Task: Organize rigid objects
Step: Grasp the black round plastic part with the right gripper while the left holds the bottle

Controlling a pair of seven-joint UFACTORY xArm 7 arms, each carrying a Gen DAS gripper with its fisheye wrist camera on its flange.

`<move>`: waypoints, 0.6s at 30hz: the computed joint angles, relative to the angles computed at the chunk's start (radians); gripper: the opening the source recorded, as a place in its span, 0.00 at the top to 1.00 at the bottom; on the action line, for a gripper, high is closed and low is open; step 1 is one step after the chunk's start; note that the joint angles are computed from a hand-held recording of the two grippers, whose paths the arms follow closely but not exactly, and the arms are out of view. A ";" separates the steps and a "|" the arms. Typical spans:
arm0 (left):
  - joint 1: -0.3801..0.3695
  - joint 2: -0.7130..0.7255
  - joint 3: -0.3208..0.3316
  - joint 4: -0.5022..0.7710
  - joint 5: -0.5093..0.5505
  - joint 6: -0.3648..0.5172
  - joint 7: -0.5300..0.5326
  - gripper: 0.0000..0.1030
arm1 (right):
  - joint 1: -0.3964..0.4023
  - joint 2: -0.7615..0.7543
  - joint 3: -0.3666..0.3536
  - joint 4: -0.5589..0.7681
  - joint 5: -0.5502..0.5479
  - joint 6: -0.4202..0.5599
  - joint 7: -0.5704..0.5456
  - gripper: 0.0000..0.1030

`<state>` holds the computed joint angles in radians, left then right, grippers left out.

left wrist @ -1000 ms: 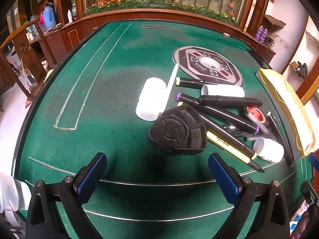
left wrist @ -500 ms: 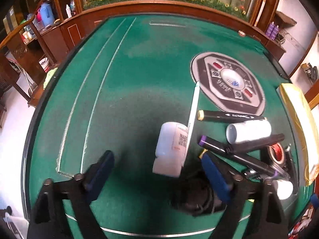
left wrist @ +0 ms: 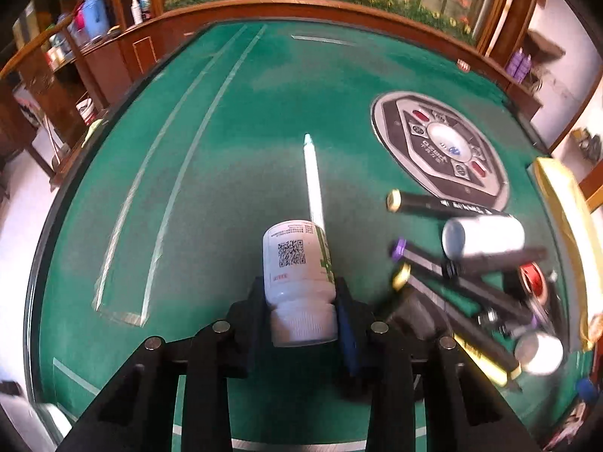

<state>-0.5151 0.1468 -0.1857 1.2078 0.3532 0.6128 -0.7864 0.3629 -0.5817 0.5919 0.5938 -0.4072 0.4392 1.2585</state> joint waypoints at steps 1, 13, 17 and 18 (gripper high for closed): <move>0.001 -0.017 0.000 -0.022 -0.001 -0.009 -0.002 0.66 | -0.009 0.019 0.008 0.018 -0.011 0.005 -0.008 0.25; 0.048 -0.165 -0.045 -0.246 0.000 -0.143 0.011 0.65 | -0.028 0.444 0.019 0.374 -0.251 0.062 -0.035 0.23; 0.065 -0.185 -0.047 -0.289 0.057 -0.202 -0.031 0.65 | 0.011 0.577 -0.031 0.472 -0.250 0.060 -0.070 0.23; 0.068 -0.192 -0.047 -0.299 0.044 -0.212 -0.023 0.65 | 0.020 0.596 -0.046 0.486 -0.245 0.059 -0.078 0.23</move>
